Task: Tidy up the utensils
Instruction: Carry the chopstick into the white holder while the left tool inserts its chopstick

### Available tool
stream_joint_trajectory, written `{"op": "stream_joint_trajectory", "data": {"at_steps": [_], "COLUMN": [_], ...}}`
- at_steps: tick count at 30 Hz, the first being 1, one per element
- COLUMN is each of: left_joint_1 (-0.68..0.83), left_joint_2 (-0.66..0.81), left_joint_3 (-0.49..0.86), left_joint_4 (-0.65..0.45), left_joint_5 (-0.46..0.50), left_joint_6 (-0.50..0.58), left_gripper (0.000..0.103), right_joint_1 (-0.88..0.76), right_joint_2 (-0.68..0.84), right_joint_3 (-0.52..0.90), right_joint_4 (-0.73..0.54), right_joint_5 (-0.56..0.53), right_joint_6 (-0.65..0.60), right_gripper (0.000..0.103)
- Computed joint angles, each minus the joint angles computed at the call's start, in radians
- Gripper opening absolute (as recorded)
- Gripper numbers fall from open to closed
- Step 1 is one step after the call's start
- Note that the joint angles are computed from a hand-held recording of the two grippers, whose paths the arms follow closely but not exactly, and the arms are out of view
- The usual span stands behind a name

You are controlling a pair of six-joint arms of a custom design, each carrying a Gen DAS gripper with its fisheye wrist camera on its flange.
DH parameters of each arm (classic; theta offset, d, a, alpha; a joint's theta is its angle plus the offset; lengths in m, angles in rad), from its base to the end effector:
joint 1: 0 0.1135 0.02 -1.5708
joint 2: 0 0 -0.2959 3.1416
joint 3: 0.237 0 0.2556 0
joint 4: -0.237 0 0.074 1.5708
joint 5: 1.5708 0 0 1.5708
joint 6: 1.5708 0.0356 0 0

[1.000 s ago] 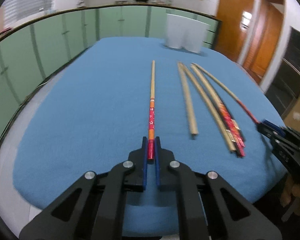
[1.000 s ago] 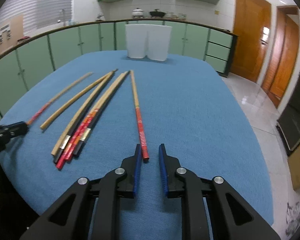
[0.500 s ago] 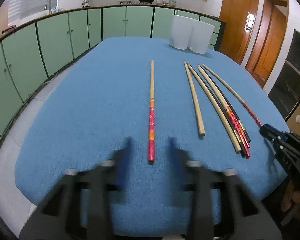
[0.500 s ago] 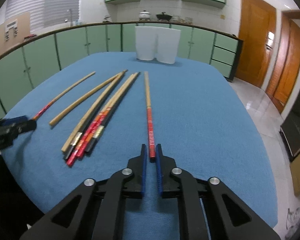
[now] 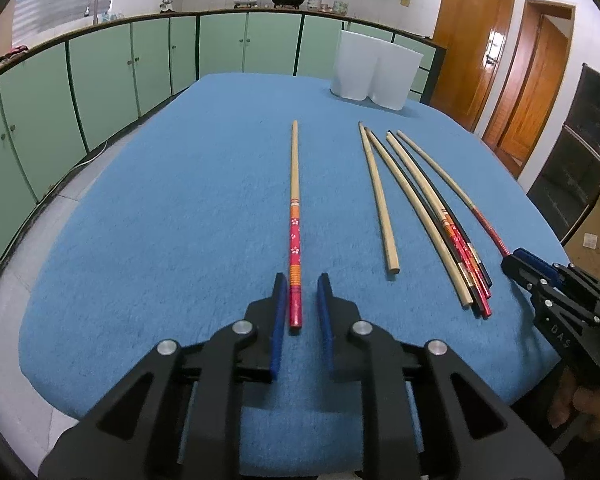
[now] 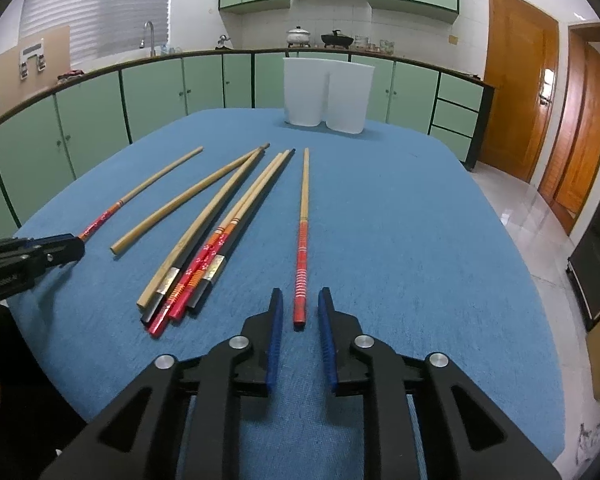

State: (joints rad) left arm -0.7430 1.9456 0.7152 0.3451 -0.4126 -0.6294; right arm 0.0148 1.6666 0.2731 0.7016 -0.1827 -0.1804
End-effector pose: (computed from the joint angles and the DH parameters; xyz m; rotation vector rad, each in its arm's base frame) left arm 0.2566 -0.2163 0.0922 -0.0419 2.3639 -0.1513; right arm 0.2350 0.0099 0.1045 -0.3156 2.2294 0.1179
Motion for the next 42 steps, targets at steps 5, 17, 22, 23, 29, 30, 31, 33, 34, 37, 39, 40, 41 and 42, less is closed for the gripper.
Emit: {"op": "stream_joint_trajectory", "data": {"at_steps": [5, 17, 22, 23, 29, 30, 31, 33, 34, 37, 39, 40, 41, 42], "left_joint_1": [0.006, -0.028, -0.006, 0.010, 0.094, 0.109, 0.121, 0.134, 0.140, 0.160, 0.170, 0.176, 0.183, 0.188], "left_joint_2": [-0.054, -0.438, -0.460, -0.456, -0.386, -0.361, -0.339, -0.301, -0.278, -0.210, -0.157, -0.122, -0.086, -0.047], "left_joint_3": [-0.021, 0.070, 0.170, 0.203, 0.395, 0.448, 0.496, 0.578, 0.626, 0.769, 0.885, 0.961, 1.039, 1.120], "left_joint_4": [-0.037, -0.405, -0.488, -0.510, -0.612, -0.645, -0.669, -0.709, -0.729, -0.793, -0.839, -0.868, -0.895, -0.922], "left_joint_5": [0.023, -0.033, -0.020, 0.005, 0.104, 0.128, 0.150, 0.170, 0.177, 0.210, 0.221, 0.226, 0.229, 0.229], "left_joint_6": [-0.029, 0.025, 0.122, 0.147, 0.264, 0.281, 0.296, 0.326, 0.341, 0.372, 0.396, 0.406, 0.412, 0.419], "left_gripper": [0.005, 0.005, 0.005, 0.005, 0.005, 0.005, 0.005, 0.005, 0.005, 0.005, 0.005, 0.005, 0.005, 0.005], "right_joint_1": [-0.003, -0.186, -0.166, -0.159, -0.110, -0.102, -0.094, -0.089, -0.090, -0.082, -0.081, -0.083, -0.084, -0.088], "right_joint_2": [-0.099, -0.581, -0.531, -0.512, -0.323, -0.303, -0.272, -0.214, -0.196, -0.110, -0.063, -0.025, 0.007, 0.054], "right_joint_3": [0.004, 0.306, 0.483, 0.514, 0.804, 0.843, 0.895, 0.992, 1.023, 1.188, 1.289, 1.375, 1.440, 1.542], "right_joint_4": [-0.120, -0.910, -1.036, -1.052, -1.236, -1.263, -1.296, -1.371, -1.392, -1.487, -1.541, -1.580, -1.607, -1.653], "right_joint_5": [-0.028, -0.257, -0.253, -0.248, -0.215, -0.205, -0.198, -0.195, -0.192, -0.171, -0.163, -0.155, -0.151, -0.149], "right_joint_6": [-0.001, -0.038, -0.078, -0.081, -0.115, -0.123, -0.125, -0.128, -0.129, -0.129, -0.121, -0.114, -0.104, -0.089], "right_gripper": [0.006, 0.006, 0.006, 0.006, 0.006, 0.006, 0.006, 0.006, 0.006, 0.006, 0.006, 0.006, 0.006, 0.006]}}
